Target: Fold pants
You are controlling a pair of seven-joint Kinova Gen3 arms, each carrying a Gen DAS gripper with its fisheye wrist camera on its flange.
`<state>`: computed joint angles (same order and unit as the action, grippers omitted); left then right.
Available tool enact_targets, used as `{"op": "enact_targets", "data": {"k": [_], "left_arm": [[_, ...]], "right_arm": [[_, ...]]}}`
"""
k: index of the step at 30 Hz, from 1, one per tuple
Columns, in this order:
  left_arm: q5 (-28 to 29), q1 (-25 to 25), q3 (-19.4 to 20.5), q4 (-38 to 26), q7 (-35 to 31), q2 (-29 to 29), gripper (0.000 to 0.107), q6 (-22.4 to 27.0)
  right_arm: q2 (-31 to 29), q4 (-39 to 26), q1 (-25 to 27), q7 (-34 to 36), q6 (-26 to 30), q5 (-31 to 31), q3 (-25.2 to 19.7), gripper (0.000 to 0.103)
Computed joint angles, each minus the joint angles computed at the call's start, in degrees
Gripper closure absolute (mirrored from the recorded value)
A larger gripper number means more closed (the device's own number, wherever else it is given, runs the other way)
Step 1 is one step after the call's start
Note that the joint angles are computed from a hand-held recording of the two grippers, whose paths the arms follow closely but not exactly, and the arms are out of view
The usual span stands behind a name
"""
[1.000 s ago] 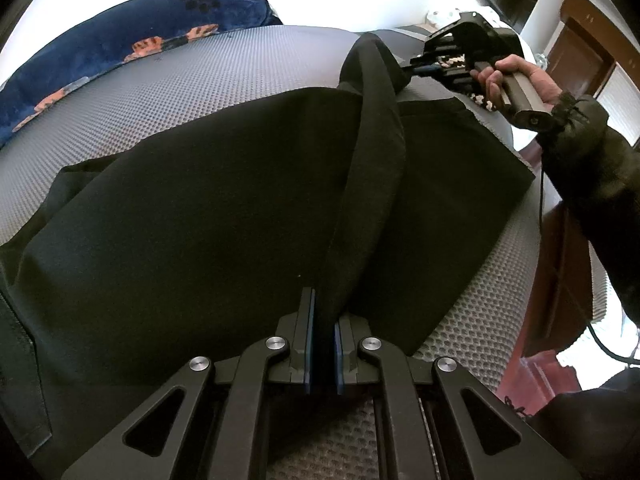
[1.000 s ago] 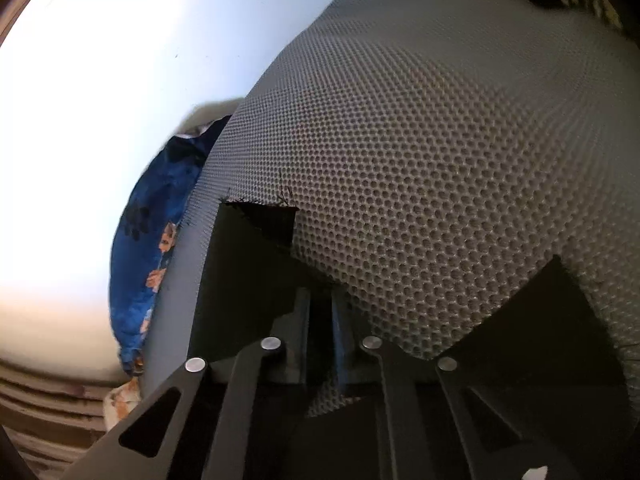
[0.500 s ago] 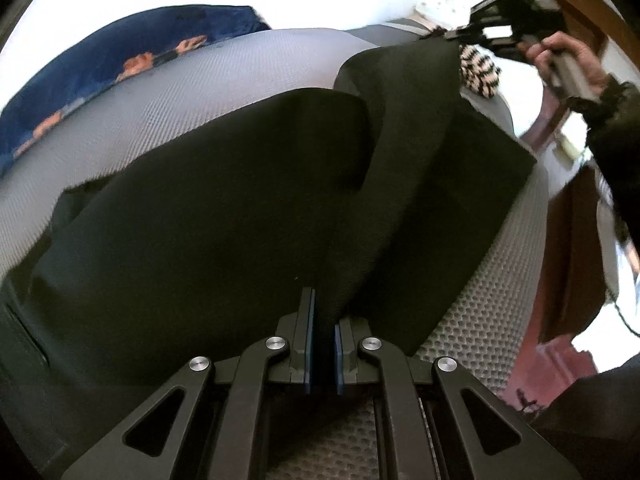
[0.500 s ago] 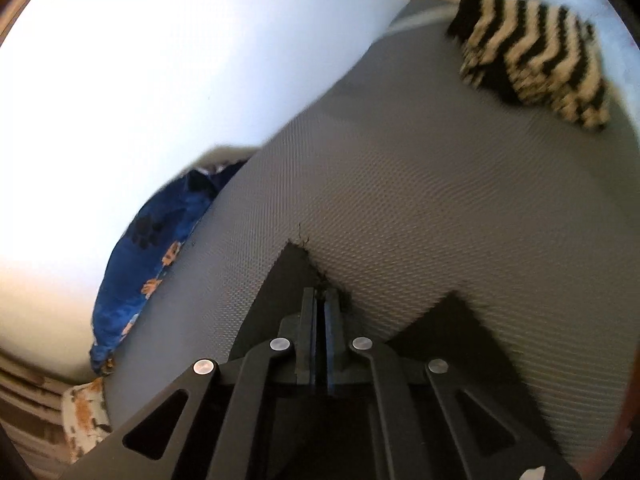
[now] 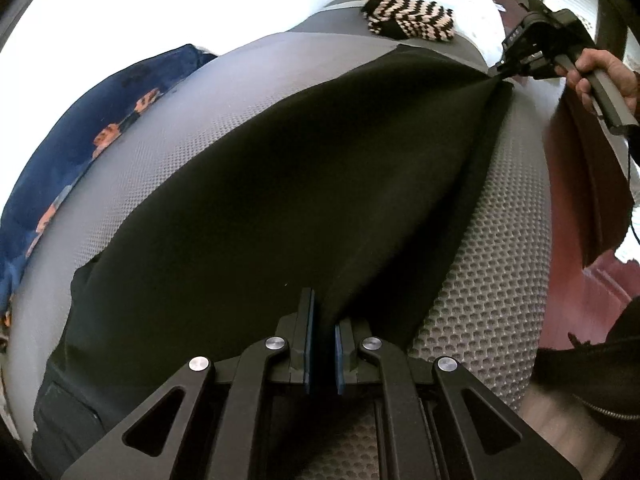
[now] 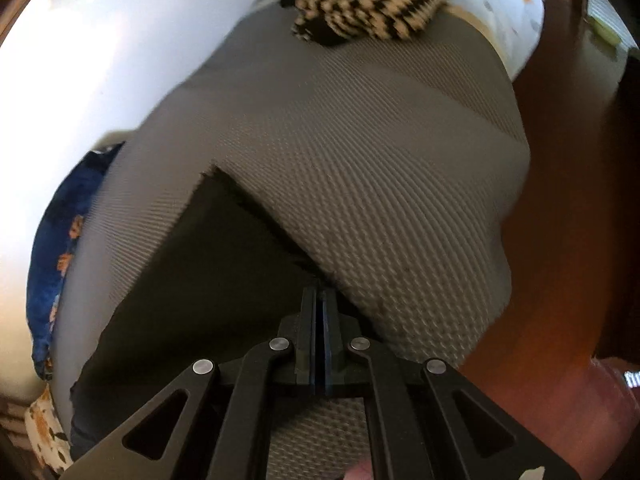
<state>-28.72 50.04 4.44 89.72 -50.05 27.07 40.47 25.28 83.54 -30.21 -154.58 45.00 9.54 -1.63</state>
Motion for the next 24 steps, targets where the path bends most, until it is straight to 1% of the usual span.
{"op": "enact_targets", "data": {"k": [3,7,10,12,14,15,17,19,20,21,22,23,24], "left_arm": [[0.4,-0.7,0.6,0.8,-1.4,-0.7,0.099,-1.0],[2.8,-3.1,2.3,3.1,-5.5,-2.4,0.099,-3.7],[5.0,-5.0,3.6,4.8,-9.4,-3.6,0.099,-5.5],[6.2,-5.5,4.1,5.1,-11.7,-3.8,0.099,-5.0],[5.8,-4.5,3.1,5.6,-11.3,-3.8,0.099,-4.9],[6.2,-4.5,2.9,6.2,-10.8,-4.0,0.099,-5.7],[8.1,-5.6,3.1,7.1,-10.5,-4.5,0.099,-7.3],[9.5,-6.3,3.1,7.5,-10.3,-4.9,0.099,-8.1],[9.6,-6.3,3.0,7.5,-10.3,-5.0,0.099,-8.1],[9.3,-6.0,2.7,7.5,-10.0,-5.1,0.099,-8.1],[8.4,-5.2,2.2,7.4,-9.5,-5.1,0.098,-7.7],[8.4,-5.1,2.2,7.3,-9.5,-5.0,0.098,-7.4],[7.9,-4.9,2.1,7.5,-8.8,-4.9,0.098,-7.5]], "right_arm": [[-1.7,1.0,-1.0,-0.6,0.2,1.9,0.5,0.101],[-2.2,0.2,-2.2,-0.8,2.4,4.2,0.5,0.101],[-2.0,1.0,-1.2,-1.0,1.6,3.4,-0.1,0.101],[-1.3,0.7,-1.3,-0.9,2.4,3.6,0.0,0.101],[-0.4,0.4,-1.8,-1.6,3.2,4.0,0.3,0.101],[-0.3,0.4,-2.1,-2.1,3.2,4.3,0.4,0.102],[0.0,-0.2,-2.6,-2.7,4.0,4.9,0.7,0.102],[0.6,-1.5,-2.0,-0.8,5.4,4.1,0.3,0.101],[0.6,-1.8,-1.2,-0.6,5.7,3.8,-0.5,0.097],[0.8,-2.6,-1.1,-0.5,7.0,3.1,-0.3,0.083],[0.7,-2.8,-1.7,-1.3,7.7,3.3,0.4,0.072],[-0.1,-2.1,-2.6,-3.0,7.5,4.1,1.3,0.055],[-0.9,-1.1,-3.0,-4.1,6.4,5.2,1.2,0.054]]}}
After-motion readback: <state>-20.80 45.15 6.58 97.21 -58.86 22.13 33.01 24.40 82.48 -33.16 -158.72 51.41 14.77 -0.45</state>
